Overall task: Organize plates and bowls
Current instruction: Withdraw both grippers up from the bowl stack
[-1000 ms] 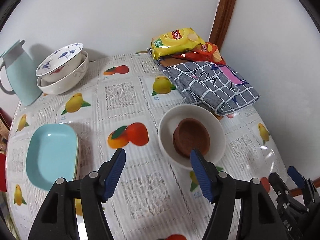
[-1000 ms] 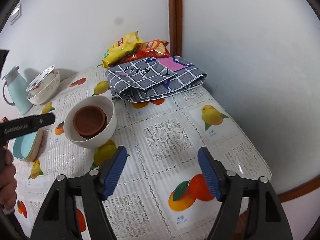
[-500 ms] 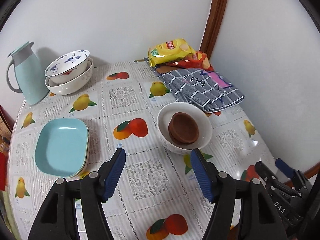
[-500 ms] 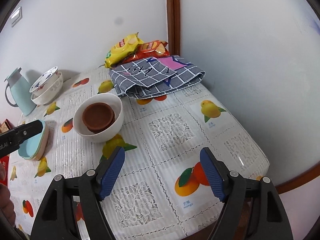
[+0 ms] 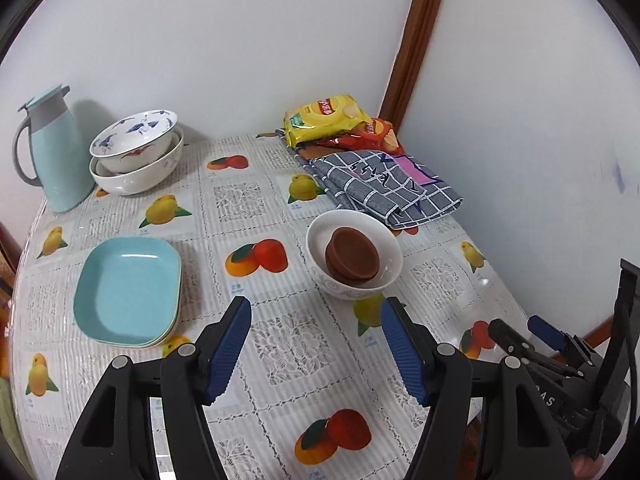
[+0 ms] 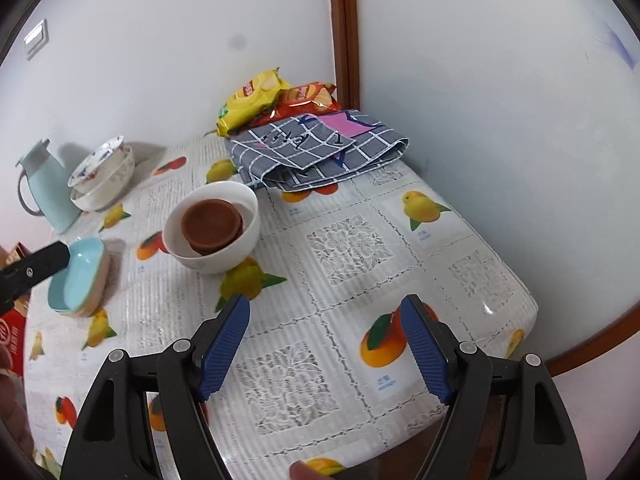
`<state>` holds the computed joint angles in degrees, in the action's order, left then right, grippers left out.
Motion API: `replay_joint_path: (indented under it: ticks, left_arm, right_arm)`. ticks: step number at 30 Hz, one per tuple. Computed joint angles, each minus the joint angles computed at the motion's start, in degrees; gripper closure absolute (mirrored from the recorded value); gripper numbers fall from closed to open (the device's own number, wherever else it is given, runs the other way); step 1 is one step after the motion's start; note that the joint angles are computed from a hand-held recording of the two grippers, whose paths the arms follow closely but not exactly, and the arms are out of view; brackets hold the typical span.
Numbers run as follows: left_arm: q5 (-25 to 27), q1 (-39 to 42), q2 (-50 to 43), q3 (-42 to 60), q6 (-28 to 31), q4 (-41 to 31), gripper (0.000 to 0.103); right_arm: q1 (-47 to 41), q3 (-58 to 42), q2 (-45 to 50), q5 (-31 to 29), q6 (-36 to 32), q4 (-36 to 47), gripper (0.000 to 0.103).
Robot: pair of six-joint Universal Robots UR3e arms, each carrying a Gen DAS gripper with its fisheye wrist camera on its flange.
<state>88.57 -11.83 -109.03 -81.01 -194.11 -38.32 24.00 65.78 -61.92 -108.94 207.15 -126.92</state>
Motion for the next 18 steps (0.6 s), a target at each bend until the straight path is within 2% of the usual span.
replay_joint_path:
  ticks: [9,14,18]
  left_arm:
    - [1.1,0.4,-0.1,-0.9,-0.3,0.7,0.036]
    - [-0.2,1.0,-2.0,0.8,0.2,-0.7,0.036]
    - [-1.4,1.7,-4.7,4.3,-0.5,-3.4,0.036]
  right_arm:
    - [0.1,2.5,-1.8,4.1,0.5,-6.3,0.026]
    - [1.2,-2.5,1.5,0.7,-1.4,-4.2,0.026]
    - [0.7,-5.3,3.6,0.8,-2.9,-3.4,0.026]
